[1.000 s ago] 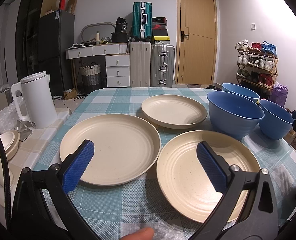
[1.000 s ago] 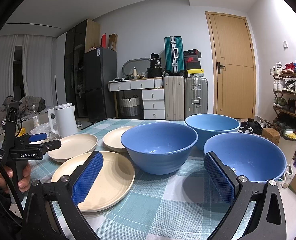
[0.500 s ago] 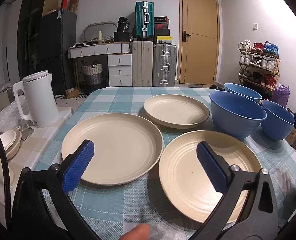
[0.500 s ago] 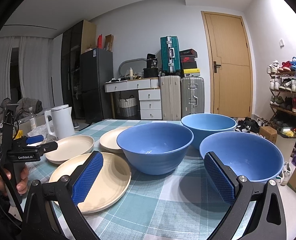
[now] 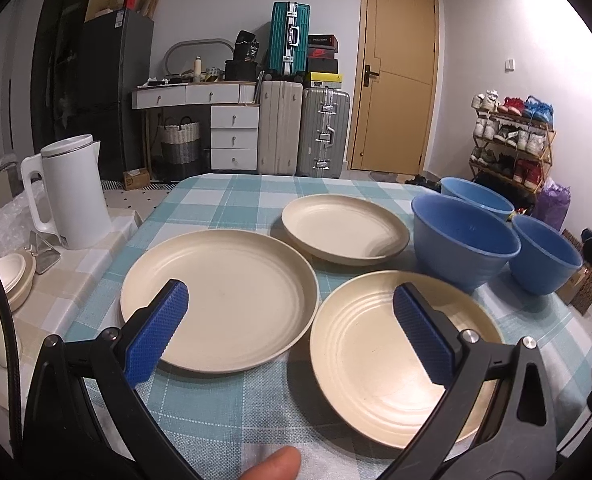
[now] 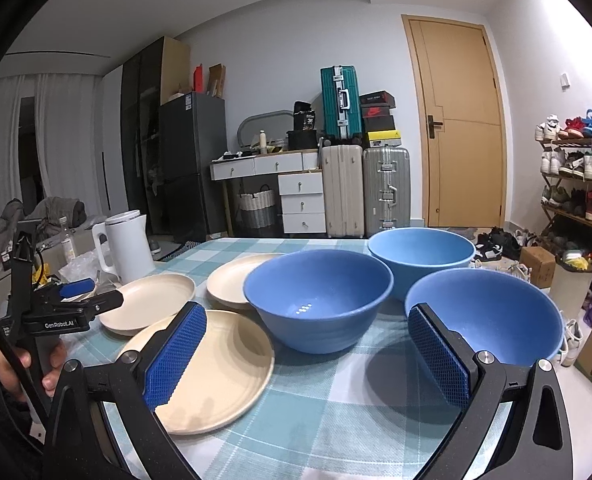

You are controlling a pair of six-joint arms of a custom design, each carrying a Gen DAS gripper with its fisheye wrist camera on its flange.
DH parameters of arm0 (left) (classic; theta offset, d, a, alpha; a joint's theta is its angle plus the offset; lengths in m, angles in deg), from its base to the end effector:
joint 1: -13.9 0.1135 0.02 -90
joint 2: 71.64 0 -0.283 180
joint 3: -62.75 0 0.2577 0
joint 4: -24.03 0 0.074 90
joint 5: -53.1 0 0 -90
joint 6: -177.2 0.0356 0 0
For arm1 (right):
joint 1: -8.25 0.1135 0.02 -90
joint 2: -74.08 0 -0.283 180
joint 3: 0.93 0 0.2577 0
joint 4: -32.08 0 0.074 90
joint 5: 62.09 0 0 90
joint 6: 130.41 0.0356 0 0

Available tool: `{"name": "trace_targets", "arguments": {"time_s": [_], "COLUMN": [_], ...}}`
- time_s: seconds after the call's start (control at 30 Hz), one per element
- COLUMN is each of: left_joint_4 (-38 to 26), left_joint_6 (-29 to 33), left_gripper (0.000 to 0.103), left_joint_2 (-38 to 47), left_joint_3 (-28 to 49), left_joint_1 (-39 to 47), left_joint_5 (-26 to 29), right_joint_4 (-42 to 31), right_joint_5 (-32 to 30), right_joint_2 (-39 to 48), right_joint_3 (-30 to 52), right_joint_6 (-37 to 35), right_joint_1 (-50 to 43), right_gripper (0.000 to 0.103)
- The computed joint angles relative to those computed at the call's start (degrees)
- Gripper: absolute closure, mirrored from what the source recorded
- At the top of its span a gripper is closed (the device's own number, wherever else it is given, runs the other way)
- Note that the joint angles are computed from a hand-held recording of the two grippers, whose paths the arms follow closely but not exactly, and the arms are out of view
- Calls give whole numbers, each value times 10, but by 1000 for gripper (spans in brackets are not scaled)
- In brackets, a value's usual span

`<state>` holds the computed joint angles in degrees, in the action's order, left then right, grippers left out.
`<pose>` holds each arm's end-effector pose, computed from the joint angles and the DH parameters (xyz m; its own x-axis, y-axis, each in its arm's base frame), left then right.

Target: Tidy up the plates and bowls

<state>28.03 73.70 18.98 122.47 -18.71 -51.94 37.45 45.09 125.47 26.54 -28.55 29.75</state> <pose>0.2921 -0.1759 0.2151 -0.4466 0.0181 -0.8946 0.2276 0.9692 -0.0940 0.1726 0.0567 0.1958 -0.3081 0.0897 -0.9471 -0.0269 0.9943 0.1029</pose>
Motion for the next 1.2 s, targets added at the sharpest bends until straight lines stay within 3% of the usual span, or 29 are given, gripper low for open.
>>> {"name": "trace_targets", "arguments": {"time_s": [0.23, 0.33, 0.43, 0.63, 0.87, 1.2], "left_joint_4": [-34, -60, -100, -192, -251, -277], "left_joint_6": [-22, -20, -17, -34, -45, -49], "left_gripper": [1, 1, 1, 1, 1, 1], "left_joint_2": [-41, -58, -75, -89, -88, -49], "left_joint_3": [4, 12, 26, 67, 104, 159], "left_joint_1": [11, 12, 14, 41, 66, 126], "left_joint_5": [24, 27, 17, 51, 52, 87], "right_joint_4": [-51, -84, -122, -185, -207, -204], "right_joint_5": [-44, -30, -37, -46, -60, -102], "right_joint_2": [-10, -21, -25, -6, 73, 198], "right_joint_3": [46, 73, 104, 178, 259, 357], "right_joint_6": [41, 44, 38, 47, 42, 35], "right_joint_1": [-10, 0, 5, 20, 36, 42], "right_gripper": [0, 0, 0, 0, 0, 0]}}
